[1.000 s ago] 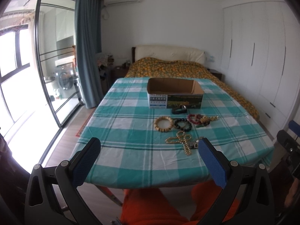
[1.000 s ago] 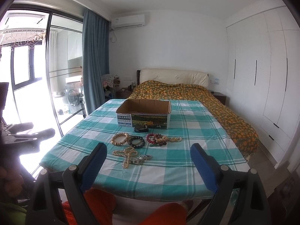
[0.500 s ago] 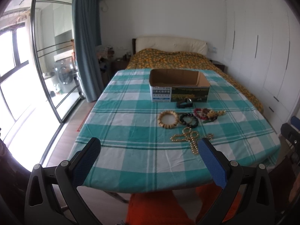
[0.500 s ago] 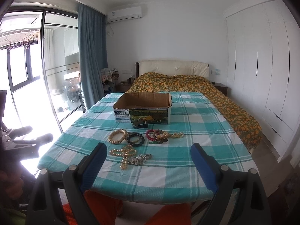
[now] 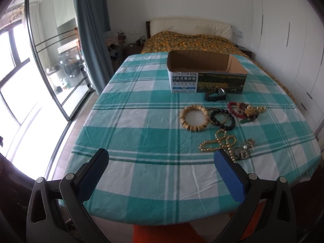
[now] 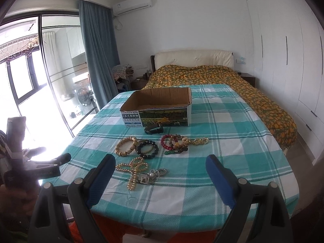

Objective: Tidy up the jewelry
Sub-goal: 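Move both tools forward toward the jewelry in front of the box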

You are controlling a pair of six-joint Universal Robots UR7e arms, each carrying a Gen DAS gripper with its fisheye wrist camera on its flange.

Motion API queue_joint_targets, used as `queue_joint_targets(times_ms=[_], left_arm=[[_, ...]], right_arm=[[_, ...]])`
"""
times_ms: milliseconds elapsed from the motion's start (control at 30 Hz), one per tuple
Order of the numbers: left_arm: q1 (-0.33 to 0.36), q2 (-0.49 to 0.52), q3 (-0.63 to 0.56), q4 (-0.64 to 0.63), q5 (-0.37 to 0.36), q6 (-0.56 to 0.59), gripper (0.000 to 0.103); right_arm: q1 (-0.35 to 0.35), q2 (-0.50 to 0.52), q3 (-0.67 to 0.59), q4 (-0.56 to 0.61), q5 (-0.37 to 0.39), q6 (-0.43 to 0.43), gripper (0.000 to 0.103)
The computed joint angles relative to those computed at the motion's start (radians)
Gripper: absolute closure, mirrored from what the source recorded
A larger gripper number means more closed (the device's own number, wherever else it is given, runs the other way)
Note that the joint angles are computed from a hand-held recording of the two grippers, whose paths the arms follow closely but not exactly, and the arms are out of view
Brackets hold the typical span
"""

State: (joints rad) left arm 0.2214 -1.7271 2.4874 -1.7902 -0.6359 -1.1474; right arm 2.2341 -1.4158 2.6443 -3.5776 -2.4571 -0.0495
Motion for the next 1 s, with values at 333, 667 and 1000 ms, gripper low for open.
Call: queue_joint_targets(times_ms=[333, 667, 1000], left_arm=[[0.107, 0.076, -0.011, -0.139, -0.006, 0.106, 0.000], [0.248, 0.172, -0.017, -0.455, -0.058, 0.360, 0.000], [0.504, 0.462, -0.151, -0.876, -0.185, 0.685, 0.001]], right_arm=[[-0.093, 0.023, -0.010, -0.044, 0.079, -0.054, 0.010], [-0.263, 0.103, -0.004, -0.082, 0.147, -0.264, 0.011], [-0.438, 0.308, -0.016, -0.190, 0.346, -0.379, 0.022]])
